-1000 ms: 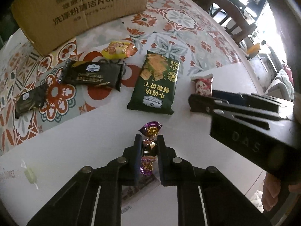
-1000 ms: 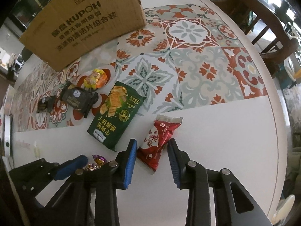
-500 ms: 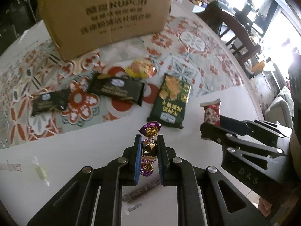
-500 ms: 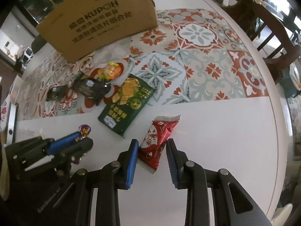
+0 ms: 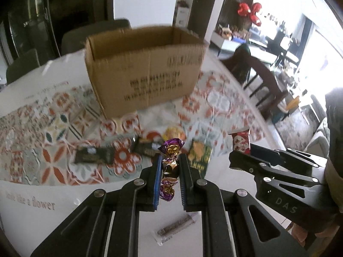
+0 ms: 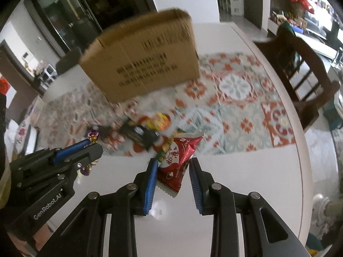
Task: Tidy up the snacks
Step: 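Carry both items over the box and open both grippers to drop them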
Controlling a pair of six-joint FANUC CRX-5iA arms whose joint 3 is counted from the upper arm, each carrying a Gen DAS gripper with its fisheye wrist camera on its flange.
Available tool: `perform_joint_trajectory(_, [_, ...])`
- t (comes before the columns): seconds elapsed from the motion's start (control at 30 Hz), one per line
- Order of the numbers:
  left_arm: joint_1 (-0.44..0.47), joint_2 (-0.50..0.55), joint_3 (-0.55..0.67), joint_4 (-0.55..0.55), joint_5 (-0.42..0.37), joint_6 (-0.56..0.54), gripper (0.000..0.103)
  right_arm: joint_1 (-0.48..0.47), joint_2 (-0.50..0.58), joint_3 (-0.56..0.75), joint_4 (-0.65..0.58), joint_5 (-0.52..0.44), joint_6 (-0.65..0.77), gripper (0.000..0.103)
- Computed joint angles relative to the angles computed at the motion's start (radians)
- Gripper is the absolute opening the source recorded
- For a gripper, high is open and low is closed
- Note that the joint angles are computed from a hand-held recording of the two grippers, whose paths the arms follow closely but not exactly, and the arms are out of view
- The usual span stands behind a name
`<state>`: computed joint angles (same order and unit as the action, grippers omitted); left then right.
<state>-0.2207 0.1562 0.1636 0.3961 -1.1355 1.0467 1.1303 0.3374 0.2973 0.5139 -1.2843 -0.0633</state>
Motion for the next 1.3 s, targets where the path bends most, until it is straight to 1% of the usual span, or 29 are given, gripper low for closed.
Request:
perform_joint_trajectory(0.27, [0.007, 0.017, 0.088, 0.009, 0.035, 0.011, 0.016, -0.017, 0.032, 0.084, 0.120, -0.005, 0.053, 0.031])
perform_joint_trajectory(0.3, [0.007, 0.023, 0.103, 0.009, 0.043, 0.013, 0.016, -0.021, 0.035, 0.090, 0.134, -0.002, 0.059, 0.028])
perform_joint_trajectory(0.33, [0.007, 0.027, 0.113, 0.011, 0.046, 0.016, 0.016, -0.023, 0.037, 0.095, 0.140, -0.001, 0.066, 0.021])
perform_joint_trajectory(0.43, [0.005, 0.047, 0.150, 0.005, 0.053, 0.032, 0.016, -0.039, 0.055, 0.131, 0.166, -0.001, 0.100, 0.021])
perform_joint_trajectory(0.47, [0.004, 0.052, 0.163, -0.005, 0.053, 0.037, 0.016, -0.045, 0.053, 0.123, 0.180, 0.017, 0.100, 0.012])
perform_joint_trajectory(0.5, [0.003, 0.059, 0.174, -0.008, 0.056, 0.040, 0.016, -0.052, 0.057, 0.129, 0.179, 0.020, 0.110, 0.009])
perform_joint_trajectory(0.57, [-0.002, 0.072, 0.200, -0.023, 0.066, 0.050, 0.016, -0.064, 0.062, 0.136, 0.183, 0.034, 0.119, 0.008])
perform_joint_trajectory(0.63, [-0.003, 0.092, 0.231, -0.025, 0.066, 0.055, 0.016, -0.072, 0.077, 0.163, 0.186, 0.016, 0.132, 0.008])
perform_joint_trajectory(0.7, [-0.005, 0.116, 0.267, -0.028, 0.058, 0.061, 0.016, -0.080, 0.080, 0.175, 0.184, 0.025, 0.137, 0.008])
perform_joint_trajectory(0.77, [-0.008, 0.153, 0.322, -0.026, 0.037, 0.066, 0.016, -0.091, 0.099, 0.208, 0.190, 0.013, 0.168, 0.008])
perform_joint_trajectory(0.93, [-0.017, 0.257, 0.483, -0.036, -0.021, 0.098, 0.016, -0.131, 0.133, 0.279, 0.164, 0.025, 0.232, 0.008])
perform_joint_trajectory(1.07, [-0.026, 0.335, 0.612, -0.061, -0.063, 0.118, 0.016, -0.163, 0.168, 0.343, 0.148, 0.011, 0.281, 0.008])
perform_joint_trajectory(1.2, [-0.034, 0.429, 0.764, -0.082, -0.127, 0.148, 0.016, -0.193, 0.204, 0.405, 0.128, -0.005, 0.329, 0.008])
perform_joint_trajectory(1.3, [-0.038, 0.515, 0.905, -0.094, -0.193, 0.174, 0.016, -0.215, 0.232, 0.456, 0.107, -0.014, 0.364, 0.008])
